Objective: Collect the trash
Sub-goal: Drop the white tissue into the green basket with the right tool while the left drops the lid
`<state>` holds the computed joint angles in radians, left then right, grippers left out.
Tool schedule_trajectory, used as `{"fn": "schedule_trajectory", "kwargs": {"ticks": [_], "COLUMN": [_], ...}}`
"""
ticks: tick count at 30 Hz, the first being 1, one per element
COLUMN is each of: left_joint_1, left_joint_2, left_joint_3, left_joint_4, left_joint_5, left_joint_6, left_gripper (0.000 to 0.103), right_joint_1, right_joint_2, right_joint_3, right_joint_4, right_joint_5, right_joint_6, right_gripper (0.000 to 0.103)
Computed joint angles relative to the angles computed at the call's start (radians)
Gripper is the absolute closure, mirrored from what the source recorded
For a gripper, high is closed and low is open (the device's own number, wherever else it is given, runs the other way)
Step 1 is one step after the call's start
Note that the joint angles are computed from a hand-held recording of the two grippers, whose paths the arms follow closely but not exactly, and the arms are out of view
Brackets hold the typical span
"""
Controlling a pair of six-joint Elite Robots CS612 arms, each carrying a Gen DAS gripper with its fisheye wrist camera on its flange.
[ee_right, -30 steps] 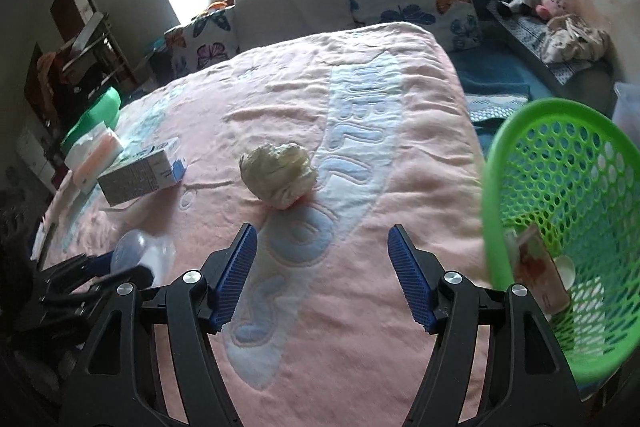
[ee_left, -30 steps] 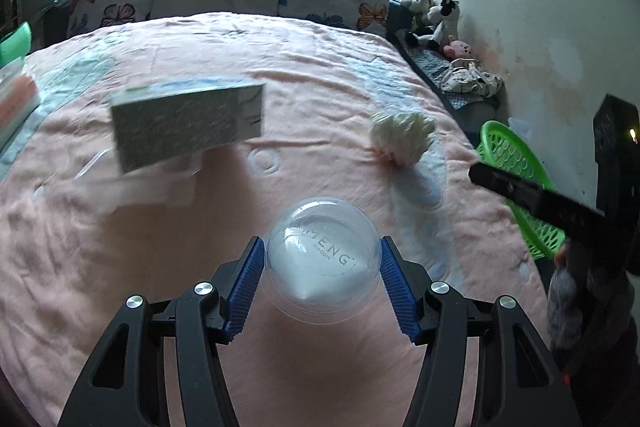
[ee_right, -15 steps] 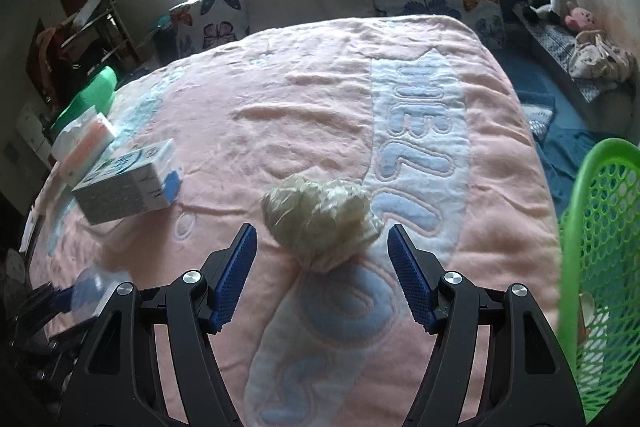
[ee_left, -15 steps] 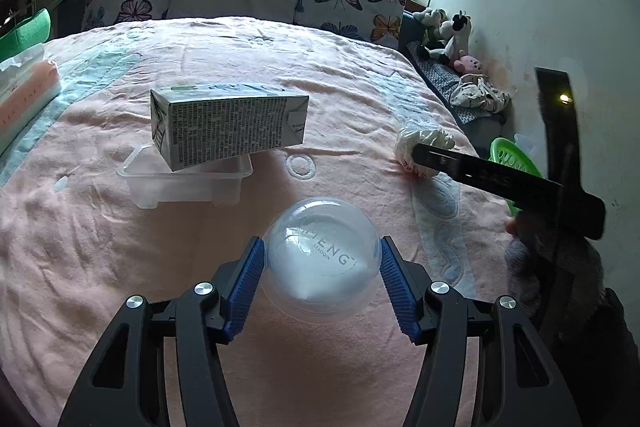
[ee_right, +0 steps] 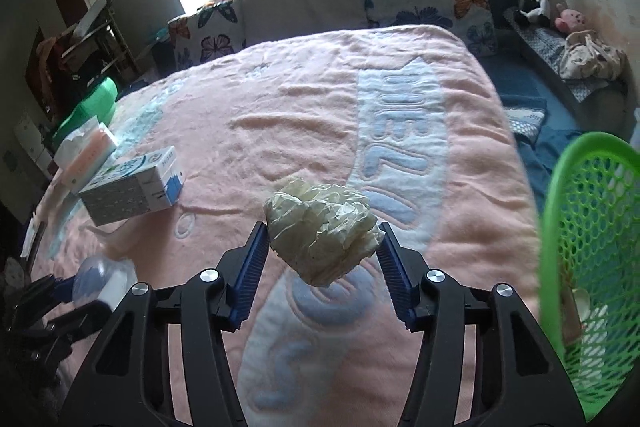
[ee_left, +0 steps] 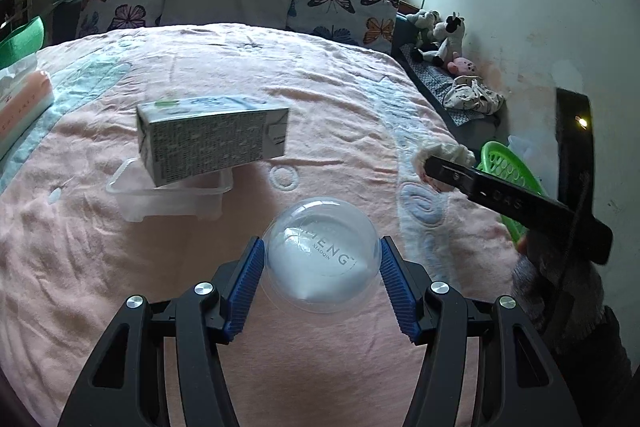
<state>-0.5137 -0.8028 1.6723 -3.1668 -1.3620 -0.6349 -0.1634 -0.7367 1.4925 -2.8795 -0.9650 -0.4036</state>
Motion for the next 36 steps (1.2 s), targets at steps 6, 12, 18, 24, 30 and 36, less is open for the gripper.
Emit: {"fn": "schedule_trajectory", "kwargs": {"ticks": [6, 12, 18, 24, 30, 36], "left_joint_1": [-0.010, -0.024, -0.036, -0.047, -0.062, -0.078], "left_joint_2": [0.012, 0.035, 0.066, 0.099, 0.135, 0.168], "left_joint_3": [-0.036, -0.100, -0.180, -0.269, -0.362, -0.441], "left_joint_4": [0.015, 0.042, 0.086, 0.126, 0.181, 0.239], "left_joint_5": [-0.024, -0.057, -0.089, -0.123, -0.143, -0.150], "left_joint_6": [0.028, 0.082, 0.133, 0.177, 0.233, 0.283], "left_gripper": [0.047, 0.047, 0.047, 0.047, 0.047, 0.047], "right_joint_1": [-0.037, -0.081, -0.122, -0.158, -0.183, -0.198], "right_joint_2": [-0.032, -0.050, -0.050, -0.042, -0.029, -0.016], "right_joint_3": [0.059, 0.096, 0.104, 0.101, 0.093, 0.082], "right_joint_4": [-0.070, -0.129, -0.156, -0.175, -0.176, -0.166], "right_joint_5": [-0.008, -0.040, -0.076, -0.116, -0.145, -0.144], "right_joint_6": [0.028, 0.080, 0.129, 0.168, 0.198, 0.213], "right_gripper": [0.047, 0.047, 0.047, 0.045, 0.043, 0.032]}}
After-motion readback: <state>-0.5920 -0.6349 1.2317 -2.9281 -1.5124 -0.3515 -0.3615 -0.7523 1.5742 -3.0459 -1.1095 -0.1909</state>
